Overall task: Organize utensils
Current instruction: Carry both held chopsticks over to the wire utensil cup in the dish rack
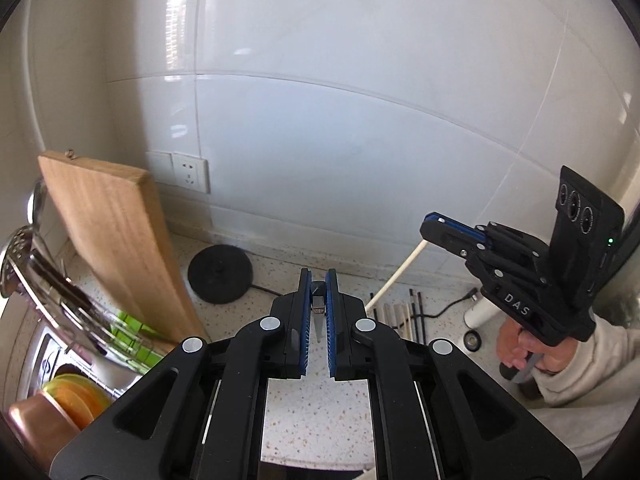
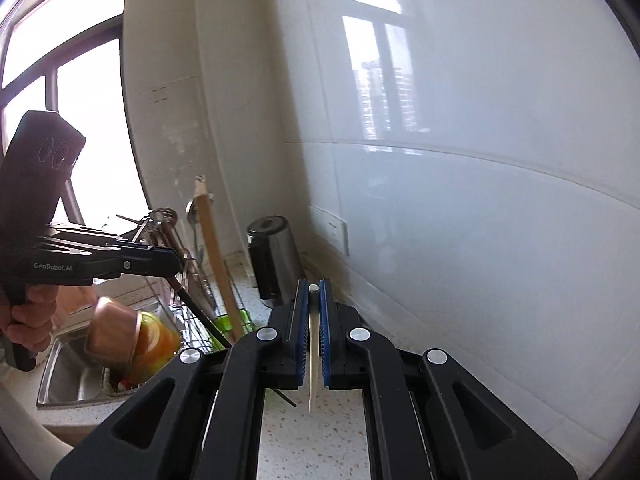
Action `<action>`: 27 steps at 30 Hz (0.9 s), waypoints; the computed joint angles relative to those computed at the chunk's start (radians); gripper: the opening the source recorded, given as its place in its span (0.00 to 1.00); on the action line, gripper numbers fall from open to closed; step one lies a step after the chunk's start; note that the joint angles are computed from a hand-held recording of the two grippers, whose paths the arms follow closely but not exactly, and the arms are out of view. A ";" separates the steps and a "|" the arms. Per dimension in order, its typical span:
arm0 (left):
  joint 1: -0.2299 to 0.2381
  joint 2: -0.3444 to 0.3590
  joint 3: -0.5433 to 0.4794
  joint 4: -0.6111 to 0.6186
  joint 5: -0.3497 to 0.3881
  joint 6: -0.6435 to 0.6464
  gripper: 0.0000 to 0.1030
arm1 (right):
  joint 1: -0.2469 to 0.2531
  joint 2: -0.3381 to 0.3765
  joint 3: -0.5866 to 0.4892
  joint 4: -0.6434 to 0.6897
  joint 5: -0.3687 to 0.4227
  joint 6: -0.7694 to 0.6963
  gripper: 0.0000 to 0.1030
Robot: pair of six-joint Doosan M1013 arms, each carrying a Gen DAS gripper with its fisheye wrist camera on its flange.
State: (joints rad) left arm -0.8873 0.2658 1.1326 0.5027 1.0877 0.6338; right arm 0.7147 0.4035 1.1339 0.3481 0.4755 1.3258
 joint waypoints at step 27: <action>0.022 -0.148 0.212 0.155 0.090 -0.221 0.06 | 0.086 0.248 -0.333 0.317 0.252 -0.339 0.02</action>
State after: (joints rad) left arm -0.8648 0.1178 1.3450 0.6577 1.1778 0.4130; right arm 0.8003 0.6516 0.8012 0.6647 0.7273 0.9868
